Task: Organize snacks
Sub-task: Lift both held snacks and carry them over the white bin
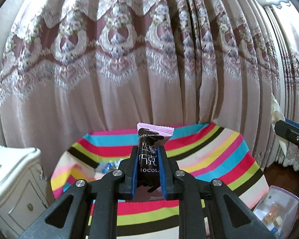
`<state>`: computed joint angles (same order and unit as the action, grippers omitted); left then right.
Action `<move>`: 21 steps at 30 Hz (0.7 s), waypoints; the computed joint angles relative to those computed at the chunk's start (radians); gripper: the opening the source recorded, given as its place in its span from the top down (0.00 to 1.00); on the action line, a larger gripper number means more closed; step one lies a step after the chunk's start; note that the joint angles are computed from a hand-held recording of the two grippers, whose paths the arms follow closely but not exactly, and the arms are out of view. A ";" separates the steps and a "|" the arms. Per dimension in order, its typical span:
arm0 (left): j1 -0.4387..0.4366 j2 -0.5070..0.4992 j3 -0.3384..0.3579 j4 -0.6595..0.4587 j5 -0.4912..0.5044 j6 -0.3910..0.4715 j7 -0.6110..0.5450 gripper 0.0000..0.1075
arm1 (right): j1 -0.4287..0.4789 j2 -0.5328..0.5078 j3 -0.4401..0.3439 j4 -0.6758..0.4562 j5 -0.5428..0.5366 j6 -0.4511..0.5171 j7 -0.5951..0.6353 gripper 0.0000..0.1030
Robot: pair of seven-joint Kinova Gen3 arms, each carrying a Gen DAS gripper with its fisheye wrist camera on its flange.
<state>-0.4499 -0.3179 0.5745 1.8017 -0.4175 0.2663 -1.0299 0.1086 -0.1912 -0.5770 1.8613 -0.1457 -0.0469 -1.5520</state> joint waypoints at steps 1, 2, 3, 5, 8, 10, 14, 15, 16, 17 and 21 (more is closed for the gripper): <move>-0.003 -0.010 0.001 0.001 -0.001 -0.003 0.002 0.82 | -0.005 -0.006 0.004 0.001 0.003 -0.004 0.002 0.52; -0.006 -0.020 0.001 0.002 0.001 -0.007 0.001 0.82 | -0.016 -0.011 0.013 0.004 0.003 -0.009 0.001 0.52; -0.010 -0.028 0.003 0.004 0.004 -0.011 -0.002 0.82 | -0.036 -0.014 0.031 0.012 0.004 -0.018 -0.001 0.52; -0.021 -0.044 0.010 0.006 0.012 -0.018 -0.011 0.82 | -0.070 -0.024 0.061 0.027 -0.001 -0.043 -0.003 0.52; -0.038 -0.061 0.024 0.007 0.030 -0.024 -0.033 0.82 | -0.103 -0.035 0.095 0.037 -0.010 -0.059 0.010 0.52; -0.034 -0.063 0.025 0.002 0.046 -0.021 -0.052 0.82 | -0.129 -0.042 0.121 0.047 -0.013 -0.069 0.014 0.52; -0.041 -0.064 0.049 -0.004 0.065 -0.023 -0.084 0.82 | -0.138 -0.060 0.145 0.063 -0.025 -0.077 0.026 0.51; -0.046 -0.066 0.058 -0.006 0.069 -0.023 -0.090 0.82 | -0.142 -0.065 0.155 0.068 -0.026 -0.077 0.026 0.51; -0.051 -0.066 0.072 -0.010 0.070 -0.022 -0.098 0.82 | -0.144 -0.069 0.162 0.070 -0.027 -0.075 0.026 0.51; -0.057 -0.064 0.085 -0.016 0.071 -0.018 -0.106 0.82 | -0.148 -0.075 0.173 0.075 -0.026 -0.074 0.024 0.51; -0.081 -0.060 0.150 -0.034 0.066 -0.015 -0.134 0.81 | -0.136 -0.100 0.200 0.092 -0.024 -0.055 0.015 0.51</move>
